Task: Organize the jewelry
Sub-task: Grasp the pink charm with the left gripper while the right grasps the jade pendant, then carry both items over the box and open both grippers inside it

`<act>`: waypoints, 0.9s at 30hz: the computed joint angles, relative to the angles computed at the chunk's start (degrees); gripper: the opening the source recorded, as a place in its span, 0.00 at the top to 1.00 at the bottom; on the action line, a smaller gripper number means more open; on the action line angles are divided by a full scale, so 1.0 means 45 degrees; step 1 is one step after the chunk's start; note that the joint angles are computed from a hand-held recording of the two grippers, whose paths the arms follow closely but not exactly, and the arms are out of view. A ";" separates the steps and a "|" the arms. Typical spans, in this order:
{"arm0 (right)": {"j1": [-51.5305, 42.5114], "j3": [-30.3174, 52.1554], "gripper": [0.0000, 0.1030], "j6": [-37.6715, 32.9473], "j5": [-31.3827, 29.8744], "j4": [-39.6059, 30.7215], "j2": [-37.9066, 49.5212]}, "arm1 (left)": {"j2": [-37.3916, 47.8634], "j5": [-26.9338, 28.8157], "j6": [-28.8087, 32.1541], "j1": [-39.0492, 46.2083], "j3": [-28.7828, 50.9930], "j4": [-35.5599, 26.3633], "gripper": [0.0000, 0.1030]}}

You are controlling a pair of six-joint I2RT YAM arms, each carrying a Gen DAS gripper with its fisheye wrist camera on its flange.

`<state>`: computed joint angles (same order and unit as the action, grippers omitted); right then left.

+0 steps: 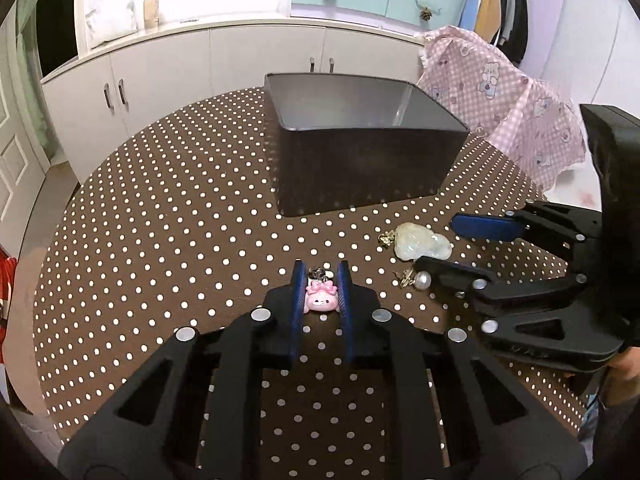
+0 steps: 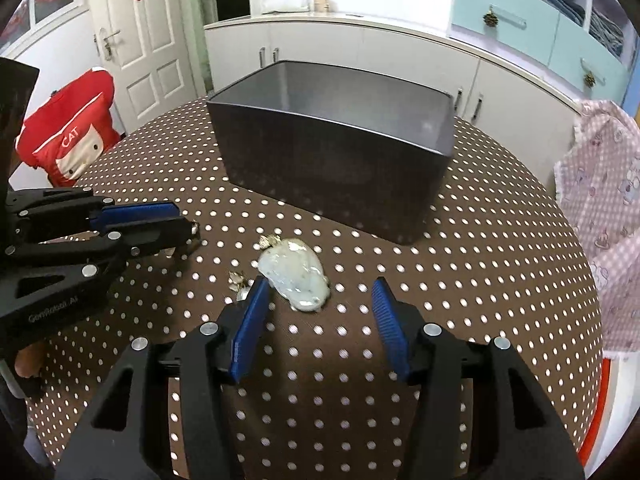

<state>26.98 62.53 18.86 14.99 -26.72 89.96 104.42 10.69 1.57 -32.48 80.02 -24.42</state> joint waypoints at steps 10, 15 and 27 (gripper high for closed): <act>0.0086 -0.0082 0.75 -0.0199 0.0303 0.0216 -0.0064 | -0.0244 0.0699 -0.0030 0.0412 0.0488 -0.0151 0.85; -0.0208 -0.0567 0.75 0.0034 -0.0062 0.0526 -0.1336 | -0.0132 0.1205 0.0012 0.0580 0.1436 -0.0558 0.85; -0.1654 0.0513 0.75 0.0236 -0.0810 0.0722 -0.1930 | 0.2085 0.1466 -0.0543 -0.0093 0.6108 -0.2333 0.84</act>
<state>19.54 64.84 19.92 11.34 -23.48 81.28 113.81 17.29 -0.87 -32.90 107.50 -34.92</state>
